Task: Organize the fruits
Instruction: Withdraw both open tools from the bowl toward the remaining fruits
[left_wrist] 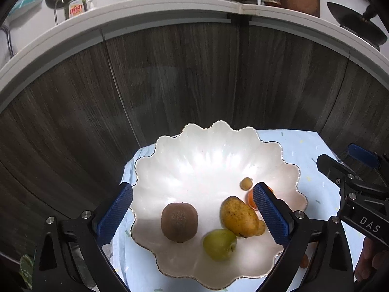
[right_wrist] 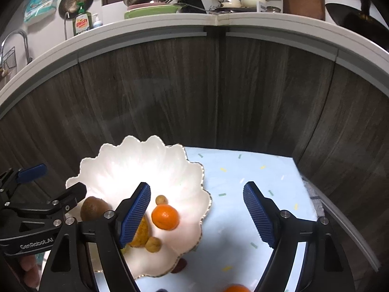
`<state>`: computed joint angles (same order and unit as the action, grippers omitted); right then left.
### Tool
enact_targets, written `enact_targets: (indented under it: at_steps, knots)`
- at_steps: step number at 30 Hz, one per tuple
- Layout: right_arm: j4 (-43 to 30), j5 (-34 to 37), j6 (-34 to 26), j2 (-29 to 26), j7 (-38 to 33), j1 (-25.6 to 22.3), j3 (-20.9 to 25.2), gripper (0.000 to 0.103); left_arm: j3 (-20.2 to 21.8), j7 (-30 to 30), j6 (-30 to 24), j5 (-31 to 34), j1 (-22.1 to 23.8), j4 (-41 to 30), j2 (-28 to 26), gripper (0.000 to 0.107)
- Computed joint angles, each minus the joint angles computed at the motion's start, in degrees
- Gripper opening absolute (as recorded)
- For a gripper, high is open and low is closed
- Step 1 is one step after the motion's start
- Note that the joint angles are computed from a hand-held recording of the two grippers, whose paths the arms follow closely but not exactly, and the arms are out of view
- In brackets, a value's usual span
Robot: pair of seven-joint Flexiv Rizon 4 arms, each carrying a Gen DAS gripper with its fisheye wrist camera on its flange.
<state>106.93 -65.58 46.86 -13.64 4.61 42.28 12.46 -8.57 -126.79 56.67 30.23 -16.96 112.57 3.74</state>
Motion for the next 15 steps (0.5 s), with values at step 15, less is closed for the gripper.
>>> enact_targets:
  at_steps: [15]
  knots:
    - [5.39,-1.19,-3.37,6.65,1.53,-2.06,2.98,0.081,-2.99,-3.47,-1.12,1.56,-1.75,0.14,2.37,0.102]
